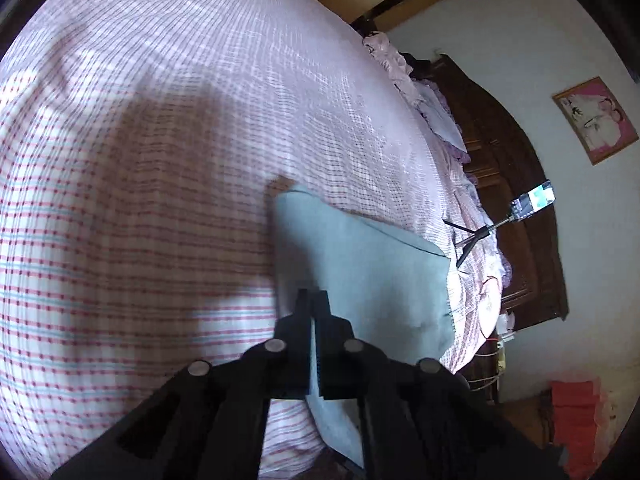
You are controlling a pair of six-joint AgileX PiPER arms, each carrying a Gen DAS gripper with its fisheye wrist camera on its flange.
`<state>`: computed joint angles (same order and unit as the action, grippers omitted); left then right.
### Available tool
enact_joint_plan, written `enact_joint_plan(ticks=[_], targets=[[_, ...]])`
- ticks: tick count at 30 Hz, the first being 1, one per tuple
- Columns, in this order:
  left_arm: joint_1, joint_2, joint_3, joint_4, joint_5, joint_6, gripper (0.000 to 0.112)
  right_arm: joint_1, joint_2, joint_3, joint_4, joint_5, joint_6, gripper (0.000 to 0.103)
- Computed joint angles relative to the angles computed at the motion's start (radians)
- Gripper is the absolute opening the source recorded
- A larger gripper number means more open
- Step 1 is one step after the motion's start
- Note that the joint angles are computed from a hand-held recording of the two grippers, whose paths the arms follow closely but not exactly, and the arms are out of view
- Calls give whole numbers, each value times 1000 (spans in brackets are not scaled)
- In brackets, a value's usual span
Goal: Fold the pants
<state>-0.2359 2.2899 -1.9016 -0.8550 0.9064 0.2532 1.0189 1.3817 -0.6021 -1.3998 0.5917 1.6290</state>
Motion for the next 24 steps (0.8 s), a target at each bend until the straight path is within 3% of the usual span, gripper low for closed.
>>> enact_joint_plan(ticks=[4,7,13,18,24], targets=[[-26,-40,32,-42,-44,2,0,-41,-96,47,31,-19,-9,5],[-44,-63,47,-103,-68,24,0,-136,-175,77,101,-97,-62,4],[-106,-77,6,-72,-127,-65,0,-332,-296,115,275,-251,-239,4],[-153,-70,-57,-28,-159,-158,0,-354,-384,146,390,-243,-341,4],[-214,-2,-229,126,-80,-261,0,-350,-458,183,429,-215,-369,4]])
